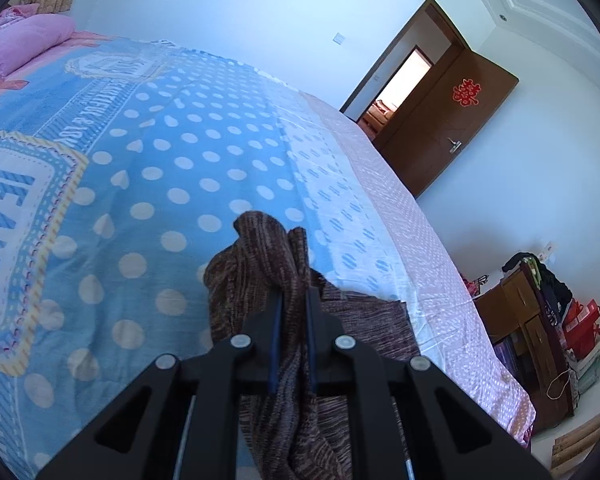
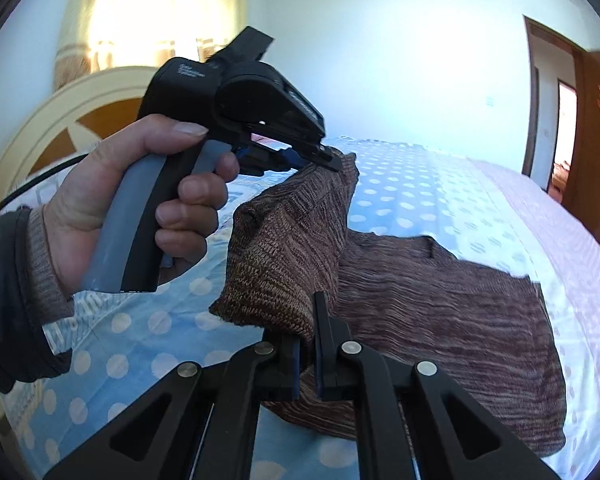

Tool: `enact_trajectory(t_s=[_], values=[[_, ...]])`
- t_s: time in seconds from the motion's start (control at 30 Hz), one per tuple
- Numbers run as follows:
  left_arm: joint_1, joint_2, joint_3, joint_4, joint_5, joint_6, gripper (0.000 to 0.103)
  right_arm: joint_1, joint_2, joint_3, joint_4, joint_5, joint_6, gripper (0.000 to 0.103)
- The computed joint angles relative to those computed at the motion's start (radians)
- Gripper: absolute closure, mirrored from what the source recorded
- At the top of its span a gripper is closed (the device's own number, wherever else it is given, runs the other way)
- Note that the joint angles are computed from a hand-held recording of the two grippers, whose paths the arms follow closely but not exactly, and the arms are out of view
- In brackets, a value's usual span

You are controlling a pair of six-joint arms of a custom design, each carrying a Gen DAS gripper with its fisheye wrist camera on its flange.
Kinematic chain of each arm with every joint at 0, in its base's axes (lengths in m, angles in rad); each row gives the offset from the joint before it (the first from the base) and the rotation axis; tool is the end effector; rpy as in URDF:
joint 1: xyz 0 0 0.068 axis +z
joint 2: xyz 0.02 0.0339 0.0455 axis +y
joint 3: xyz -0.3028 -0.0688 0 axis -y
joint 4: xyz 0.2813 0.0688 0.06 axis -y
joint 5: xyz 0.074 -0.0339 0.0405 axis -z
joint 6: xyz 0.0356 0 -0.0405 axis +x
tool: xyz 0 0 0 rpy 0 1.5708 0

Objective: Fold small clothes

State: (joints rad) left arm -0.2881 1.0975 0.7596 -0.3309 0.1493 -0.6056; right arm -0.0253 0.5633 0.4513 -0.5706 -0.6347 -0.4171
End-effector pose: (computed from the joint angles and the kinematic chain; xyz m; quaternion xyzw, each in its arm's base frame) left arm 0.2410 -0.0769 0.2787 -0.1098 0.8914 -0.2484 0.3630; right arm 0.1304 0.0178 0.2386 -0.2985 0.8154 0.1854 0.4601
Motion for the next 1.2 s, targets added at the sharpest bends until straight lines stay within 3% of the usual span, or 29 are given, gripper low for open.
enact_trajectory(t_s=[0.17,0.37,0.73,0.93,1.2], values=[[-0.100,0.055,0.056,0.007,-0.067,-0.028,0.092,-0.230,0.041,0.038,-0.110,-0.190,-0.084,0.099],[-0.187,0.130,0.112,0.026,-0.101,-0.046,0.092,-0.515,0.193,0.088,-0.286,-0.375,-0.322,0.099],[-0.313,0.298,0.242,0.019,-0.167,-0.064,0.092,-0.823,0.460,0.160,-0.523,-0.472,-0.639,0.099],[-0.367,0.439,0.338,0.009,-0.183,-0.065,0.092,-0.904,0.601,0.157,-0.540,-0.487,-0.660,0.099],[-0.433,0.601,0.480,-0.046,-0.238,-0.038,0.092,-0.961,0.735,0.177,-0.480,-0.494,-0.568,0.099]])
